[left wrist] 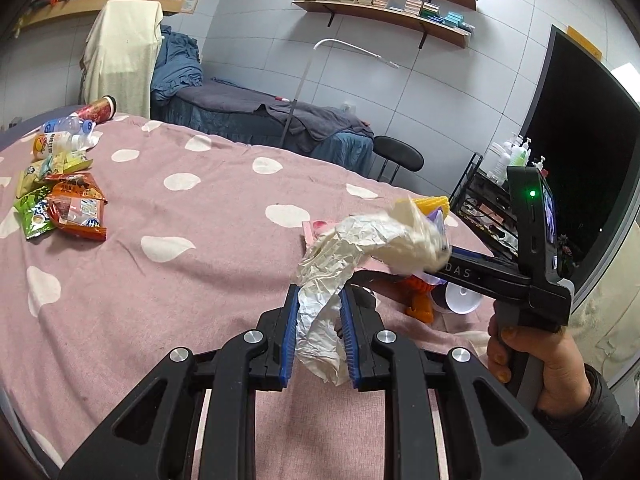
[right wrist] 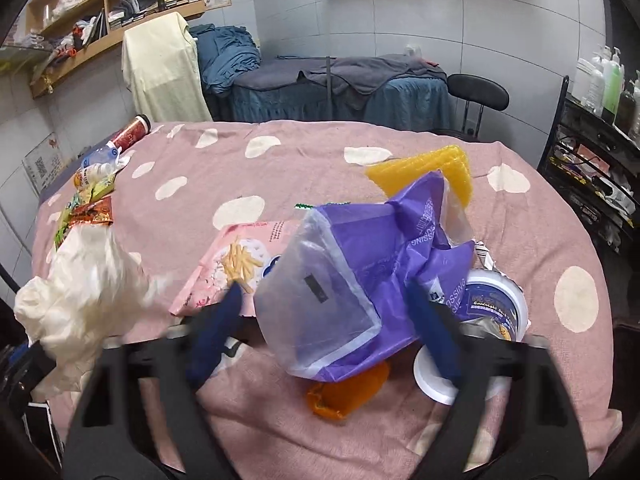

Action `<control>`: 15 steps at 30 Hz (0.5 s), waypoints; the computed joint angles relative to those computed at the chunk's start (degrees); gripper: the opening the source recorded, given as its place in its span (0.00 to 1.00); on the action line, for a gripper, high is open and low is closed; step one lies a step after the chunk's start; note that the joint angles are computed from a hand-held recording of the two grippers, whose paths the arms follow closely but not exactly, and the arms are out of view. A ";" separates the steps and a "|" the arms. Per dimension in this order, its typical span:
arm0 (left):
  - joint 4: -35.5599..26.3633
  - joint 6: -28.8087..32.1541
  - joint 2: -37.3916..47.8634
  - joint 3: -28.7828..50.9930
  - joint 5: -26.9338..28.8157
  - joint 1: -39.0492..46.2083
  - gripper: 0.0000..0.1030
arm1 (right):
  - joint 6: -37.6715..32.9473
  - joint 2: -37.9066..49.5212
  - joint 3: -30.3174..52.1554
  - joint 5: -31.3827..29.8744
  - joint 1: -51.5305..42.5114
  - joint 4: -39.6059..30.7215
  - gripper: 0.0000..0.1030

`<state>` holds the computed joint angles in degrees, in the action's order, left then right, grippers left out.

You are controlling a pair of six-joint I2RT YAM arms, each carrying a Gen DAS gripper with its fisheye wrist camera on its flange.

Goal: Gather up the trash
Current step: 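Grasp the purple plastic bag with the right tool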

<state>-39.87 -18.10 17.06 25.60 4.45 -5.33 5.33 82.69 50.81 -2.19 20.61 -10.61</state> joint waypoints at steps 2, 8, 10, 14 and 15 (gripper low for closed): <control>0.39 -0.42 0.28 -0.41 -0.69 -1.21 0.20 | -1.11 -0.69 -0.77 -1.26 -0.84 -0.20 0.47; 1.39 -2.08 0.05 -0.82 -3.10 -5.37 0.20 | -3.67 -9.37 -6.69 -7.20 -4.16 1.44 0.28; 1.96 -2.46 0.47 -0.64 -3.99 -6.90 0.20 | -3.98 -12.58 -7.78 -9.34 -5.31 0.90 0.27; 3.14 -3.99 1.31 -0.03 -7.95 -12.73 0.20 | -4.97 -20.56 -10.02 -13.31 -8.34 -1.19 0.26; 3.59 -4.50 1.56 0.10 -9.27 -14.68 0.20 | -5.23 -22.45 -10.41 -14.31 -9.29 -2.09 0.26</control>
<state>-36.28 -22.60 18.62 25.70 -4.82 -20.01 0.10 60.24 40.40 -16.50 11.31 -12.70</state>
